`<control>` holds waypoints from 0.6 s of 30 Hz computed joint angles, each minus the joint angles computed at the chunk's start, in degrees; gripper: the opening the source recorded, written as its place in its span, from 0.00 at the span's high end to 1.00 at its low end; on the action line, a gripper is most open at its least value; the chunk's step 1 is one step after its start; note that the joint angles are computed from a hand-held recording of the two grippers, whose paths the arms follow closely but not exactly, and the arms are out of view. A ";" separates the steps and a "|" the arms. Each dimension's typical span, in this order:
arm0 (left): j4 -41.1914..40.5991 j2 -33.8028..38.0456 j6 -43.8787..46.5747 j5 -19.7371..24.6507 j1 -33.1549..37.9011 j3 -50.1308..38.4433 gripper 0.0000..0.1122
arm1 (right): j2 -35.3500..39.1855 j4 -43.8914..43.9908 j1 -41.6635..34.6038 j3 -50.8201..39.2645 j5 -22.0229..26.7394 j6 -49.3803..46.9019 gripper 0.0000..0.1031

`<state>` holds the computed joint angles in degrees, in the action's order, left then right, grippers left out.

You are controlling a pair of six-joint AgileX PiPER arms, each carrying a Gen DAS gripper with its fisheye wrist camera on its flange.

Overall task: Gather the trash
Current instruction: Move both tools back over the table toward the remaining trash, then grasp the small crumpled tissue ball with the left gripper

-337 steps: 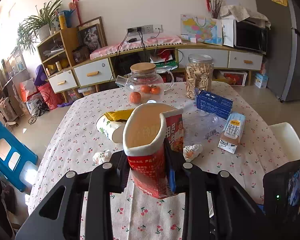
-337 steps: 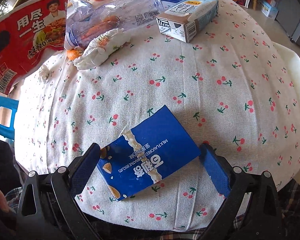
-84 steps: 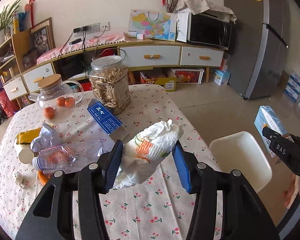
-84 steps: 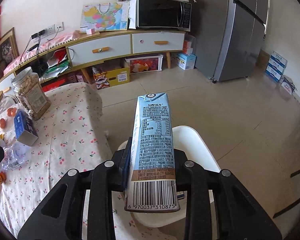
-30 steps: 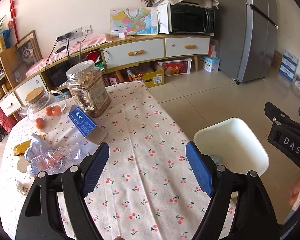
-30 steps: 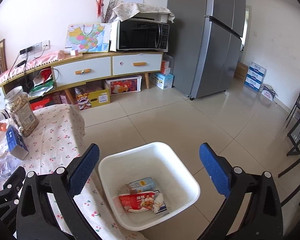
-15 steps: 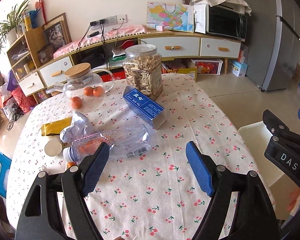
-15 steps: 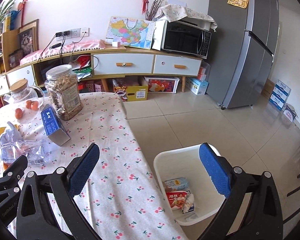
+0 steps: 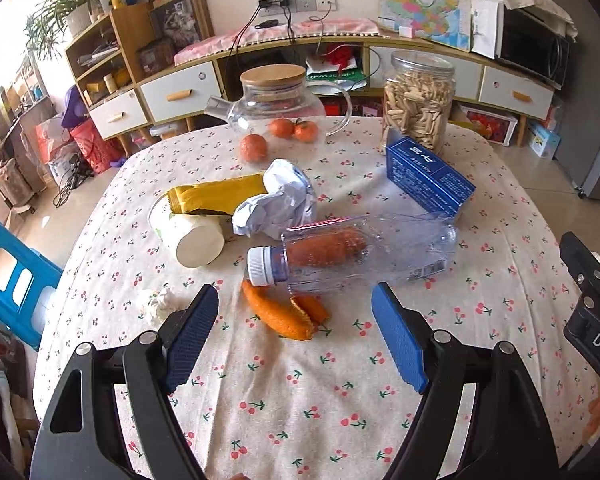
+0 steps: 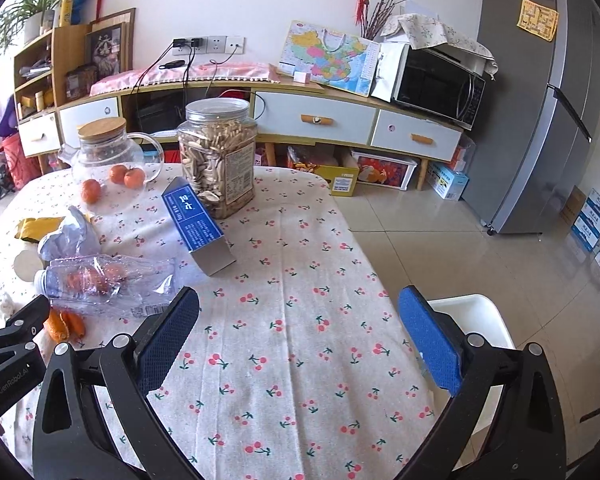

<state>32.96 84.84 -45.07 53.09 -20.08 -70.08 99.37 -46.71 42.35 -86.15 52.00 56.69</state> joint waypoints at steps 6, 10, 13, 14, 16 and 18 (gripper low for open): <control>-1.01 -0.65 1.09 -0.52 5.65 2.35 0.31 | 4.87 0.27 3.88 -4.90 0.17 -0.83 0.07; -0.85 0.05 1.58 -0.33 9.18 3.35 0.31 | 7.10 1.22 5.01 -7.06 0.54 -2.26 0.07; -0.36 1.09 1.91 -0.22 11.57 3.88 0.31 | 8.63 2.19 5.13 -8.69 0.99 -3.25 0.07; -0.09 1.52 2.08 -0.19 12.46 3.95 0.31 | 8.94 2.52 4.92 -9.03 0.93 -3.52 0.07; 0.17 2.35 2.70 -0.21 14.20 3.86 0.31 | 9.70 3.18 4.72 -9.95 1.10 -3.77 0.07; 0.84 3.28 2.87 -0.56 15.54 3.83 0.31 | 10.48 3.80 4.55 -10.63 1.12 -3.98 0.07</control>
<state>33.80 88.12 -42.20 52.54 -4.54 -66.25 109.86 -42.90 46.90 -96.77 53.13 52.71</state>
